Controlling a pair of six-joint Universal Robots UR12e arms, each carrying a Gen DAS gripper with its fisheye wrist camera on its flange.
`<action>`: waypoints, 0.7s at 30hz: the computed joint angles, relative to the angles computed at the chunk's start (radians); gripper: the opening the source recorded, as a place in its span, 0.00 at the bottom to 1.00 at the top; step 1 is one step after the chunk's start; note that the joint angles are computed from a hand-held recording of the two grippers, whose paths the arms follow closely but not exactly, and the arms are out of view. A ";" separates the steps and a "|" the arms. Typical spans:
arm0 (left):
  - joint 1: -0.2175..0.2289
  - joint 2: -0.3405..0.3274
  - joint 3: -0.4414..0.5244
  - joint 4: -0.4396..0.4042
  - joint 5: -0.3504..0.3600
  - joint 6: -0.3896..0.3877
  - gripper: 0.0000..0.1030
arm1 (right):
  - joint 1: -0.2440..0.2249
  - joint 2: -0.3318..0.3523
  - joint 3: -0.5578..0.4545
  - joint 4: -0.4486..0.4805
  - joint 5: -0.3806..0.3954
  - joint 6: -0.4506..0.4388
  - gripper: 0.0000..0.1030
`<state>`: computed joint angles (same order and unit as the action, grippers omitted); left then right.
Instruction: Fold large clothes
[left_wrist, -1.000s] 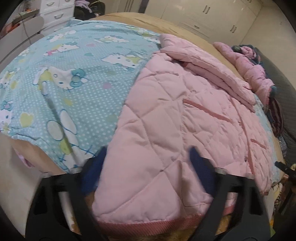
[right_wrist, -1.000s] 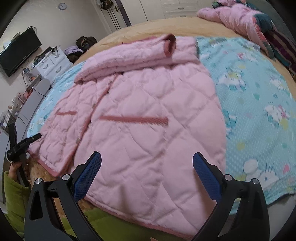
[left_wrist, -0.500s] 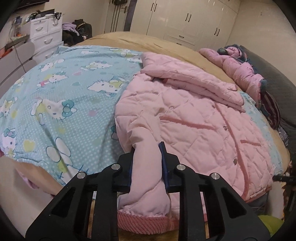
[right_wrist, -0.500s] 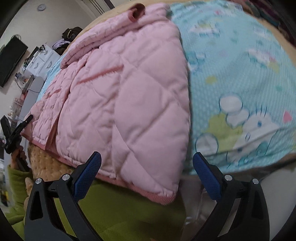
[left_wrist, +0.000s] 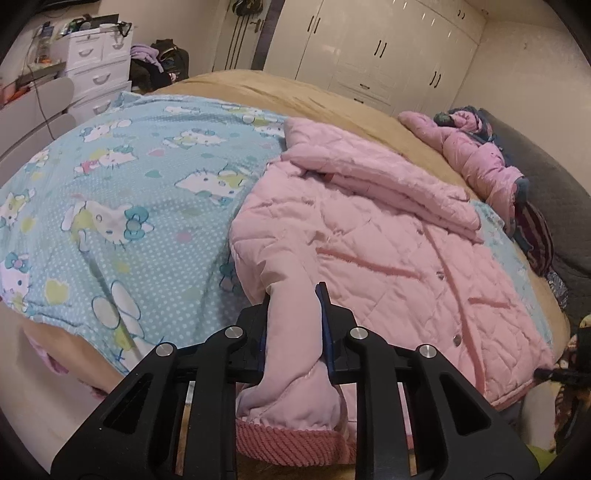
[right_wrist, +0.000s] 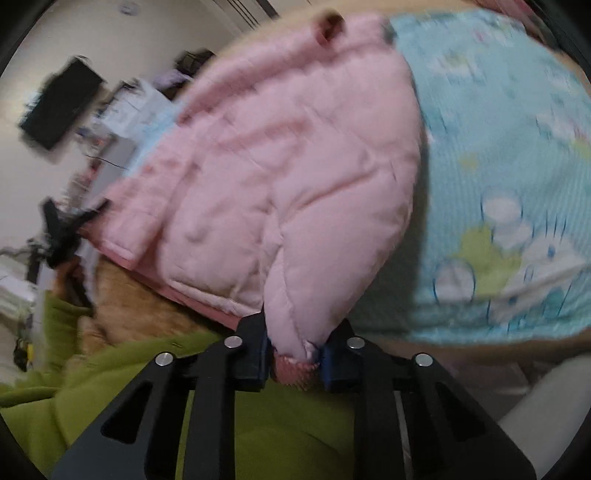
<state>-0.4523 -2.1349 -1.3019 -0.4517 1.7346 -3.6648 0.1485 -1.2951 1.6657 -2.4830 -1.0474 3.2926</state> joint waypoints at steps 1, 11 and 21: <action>0.000 -0.001 0.004 0.002 0.001 0.002 0.13 | -0.007 -0.001 0.002 -0.050 0.025 0.012 0.16; 0.000 -0.027 0.091 0.012 0.023 0.034 0.12 | -0.033 0.064 -0.082 -0.384 0.103 0.155 0.14; 0.007 -0.074 0.224 -0.034 0.047 0.075 0.12 | -0.048 0.143 -0.189 -0.528 0.092 0.248 0.14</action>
